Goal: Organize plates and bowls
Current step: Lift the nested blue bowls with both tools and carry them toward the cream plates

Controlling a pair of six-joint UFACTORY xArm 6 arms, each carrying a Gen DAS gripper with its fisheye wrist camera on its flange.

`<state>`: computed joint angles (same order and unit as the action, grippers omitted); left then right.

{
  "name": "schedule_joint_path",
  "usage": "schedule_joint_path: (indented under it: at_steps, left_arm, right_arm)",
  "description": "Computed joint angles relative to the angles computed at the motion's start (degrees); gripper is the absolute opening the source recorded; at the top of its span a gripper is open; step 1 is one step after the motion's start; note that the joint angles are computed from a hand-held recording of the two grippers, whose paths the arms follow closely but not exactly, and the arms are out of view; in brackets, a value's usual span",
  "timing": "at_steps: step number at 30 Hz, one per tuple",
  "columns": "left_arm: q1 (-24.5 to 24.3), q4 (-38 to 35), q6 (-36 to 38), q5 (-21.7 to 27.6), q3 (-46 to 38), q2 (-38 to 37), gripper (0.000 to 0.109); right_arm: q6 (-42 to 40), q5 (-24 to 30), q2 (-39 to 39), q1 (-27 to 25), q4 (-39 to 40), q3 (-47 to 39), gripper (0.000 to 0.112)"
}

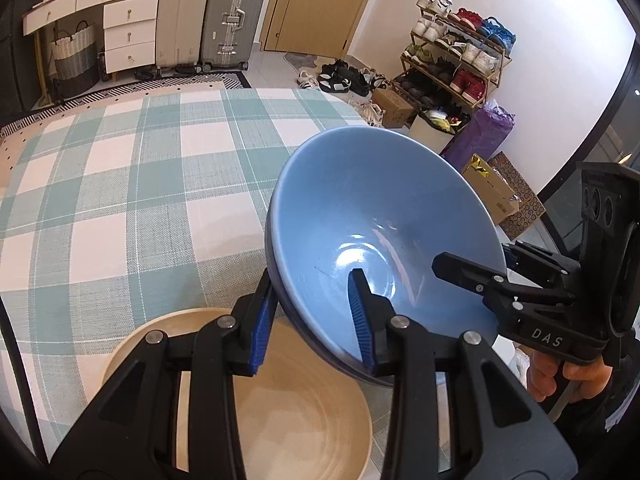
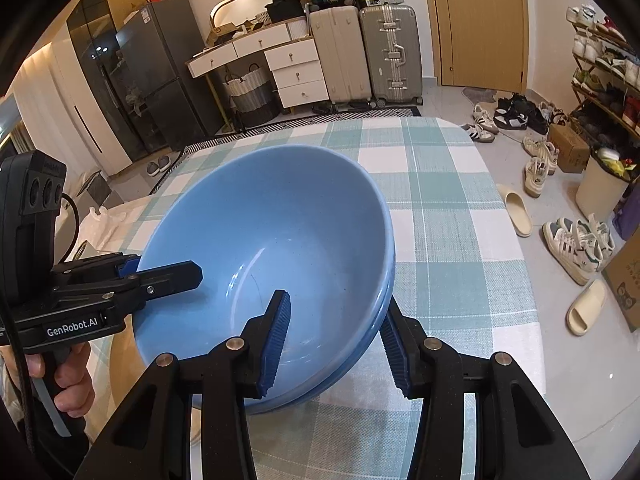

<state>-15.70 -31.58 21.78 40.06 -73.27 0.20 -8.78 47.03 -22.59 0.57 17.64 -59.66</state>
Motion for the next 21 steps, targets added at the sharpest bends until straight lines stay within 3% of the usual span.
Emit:
schedule_joint_path:
  at_steps: [21]
  left_arm:
    - [4.9,0.4,-1.1,-1.2,12.5,-17.2,0.032]
  right_arm:
    - [5.3,1.5,-4.8,8.1,-5.8,-1.0,0.046]
